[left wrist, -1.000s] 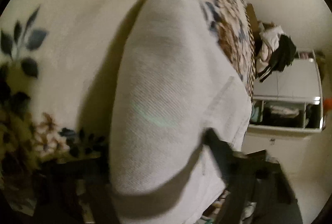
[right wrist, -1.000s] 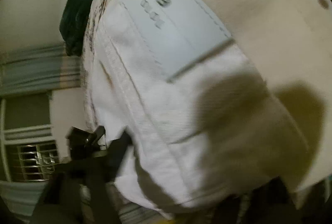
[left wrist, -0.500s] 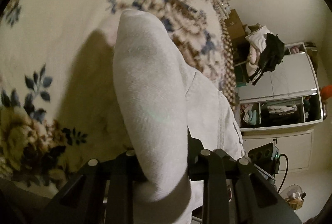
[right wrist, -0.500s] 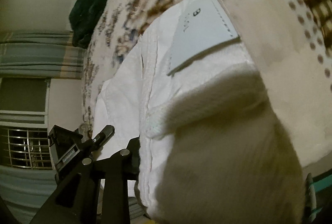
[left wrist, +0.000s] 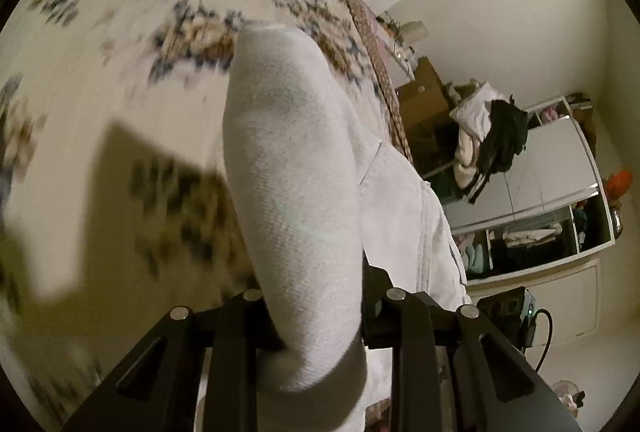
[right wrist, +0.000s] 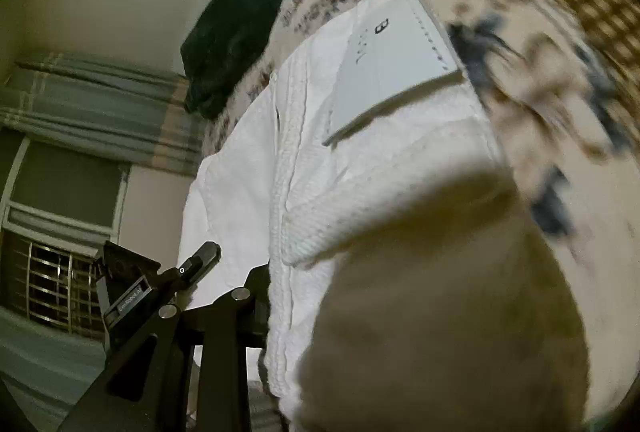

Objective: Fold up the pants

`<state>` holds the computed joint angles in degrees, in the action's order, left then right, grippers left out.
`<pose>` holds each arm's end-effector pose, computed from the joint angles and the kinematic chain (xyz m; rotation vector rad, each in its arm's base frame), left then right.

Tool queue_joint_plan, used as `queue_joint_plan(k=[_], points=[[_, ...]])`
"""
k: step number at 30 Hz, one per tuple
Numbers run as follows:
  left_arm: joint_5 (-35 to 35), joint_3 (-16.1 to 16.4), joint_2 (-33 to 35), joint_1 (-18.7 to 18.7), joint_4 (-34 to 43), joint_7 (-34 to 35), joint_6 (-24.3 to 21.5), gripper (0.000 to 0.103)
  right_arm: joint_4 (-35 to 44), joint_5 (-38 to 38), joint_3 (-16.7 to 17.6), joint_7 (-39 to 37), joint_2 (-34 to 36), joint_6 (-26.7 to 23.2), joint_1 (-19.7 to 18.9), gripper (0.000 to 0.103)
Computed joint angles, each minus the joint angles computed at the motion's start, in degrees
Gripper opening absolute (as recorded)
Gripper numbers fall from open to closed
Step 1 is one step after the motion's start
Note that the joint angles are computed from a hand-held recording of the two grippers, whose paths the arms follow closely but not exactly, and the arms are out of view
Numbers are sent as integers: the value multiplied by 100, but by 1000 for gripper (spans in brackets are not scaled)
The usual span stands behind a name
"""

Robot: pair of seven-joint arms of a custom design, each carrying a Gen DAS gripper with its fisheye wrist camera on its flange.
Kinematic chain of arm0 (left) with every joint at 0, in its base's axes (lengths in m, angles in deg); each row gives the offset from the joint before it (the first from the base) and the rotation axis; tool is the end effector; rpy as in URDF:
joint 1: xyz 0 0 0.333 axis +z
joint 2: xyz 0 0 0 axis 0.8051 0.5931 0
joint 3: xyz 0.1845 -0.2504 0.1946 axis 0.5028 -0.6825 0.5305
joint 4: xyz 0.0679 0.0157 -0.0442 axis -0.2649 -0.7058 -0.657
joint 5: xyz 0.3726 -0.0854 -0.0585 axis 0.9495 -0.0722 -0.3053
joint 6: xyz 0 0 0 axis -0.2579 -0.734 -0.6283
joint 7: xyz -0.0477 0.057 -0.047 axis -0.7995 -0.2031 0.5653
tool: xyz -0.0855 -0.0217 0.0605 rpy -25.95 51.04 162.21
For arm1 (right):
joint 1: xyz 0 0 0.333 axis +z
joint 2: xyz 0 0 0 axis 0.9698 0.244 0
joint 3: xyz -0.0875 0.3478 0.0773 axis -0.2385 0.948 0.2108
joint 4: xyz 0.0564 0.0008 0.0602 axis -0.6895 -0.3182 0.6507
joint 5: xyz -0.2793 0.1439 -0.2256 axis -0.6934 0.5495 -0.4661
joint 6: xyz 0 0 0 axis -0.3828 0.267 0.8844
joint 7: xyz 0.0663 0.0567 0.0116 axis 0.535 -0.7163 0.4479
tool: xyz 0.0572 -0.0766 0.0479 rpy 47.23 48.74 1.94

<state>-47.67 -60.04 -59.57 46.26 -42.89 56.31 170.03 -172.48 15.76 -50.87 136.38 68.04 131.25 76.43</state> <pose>0.5666 -0.1585 0.6127 2.1784 -1.5062 1.2450 0.5155 -0.0389 0.5969 -1.3800 1.7590 0.4355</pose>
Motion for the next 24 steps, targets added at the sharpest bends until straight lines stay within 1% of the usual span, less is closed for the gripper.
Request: queue_joint_plan(k=[3, 6, 11, 14, 17, 20, 22, 24], points=[[29, 153, 746, 266, 830, 357, -299, 22, 835, 360, 264, 95, 943, 459, 161, 32], [156, 123, 1538, 621, 1689, 544, -595, 22, 1641, 517, 603, 258, 1812, 785, 153, 32], [557, -50, 2760, 1079, 3030, 514, -1014, 22, 3274, 241, 1096, 818, 3380, 1229, 193, 32], [831, -163, 3332, 1251, 3649, 393, -1249, 22, 4166, -85, 1280, 1211, 4197, 1270, 199, 32], [1083, -246, 3643, 1364, 3920, 326, -1445, 22, 4758, -454, 1412, 1501, 4743, 1174, 151, 32], [943, -418, 3636, 1547, 3681, 501, -1381, 24, 4946, -675, 1607, 1566, 4965, 1173, 56, 33], [832, -477, 3560, 1621, 3486, 635, -1317, 29, 4810, -798, 1741, 1496, 4927, 1194, -47, 34], [832, -429, 3483, 1611, 3365, 550, -1289, 35, 4916, -1001, 1835, 1642, 5003, 1110, -102, 37]])
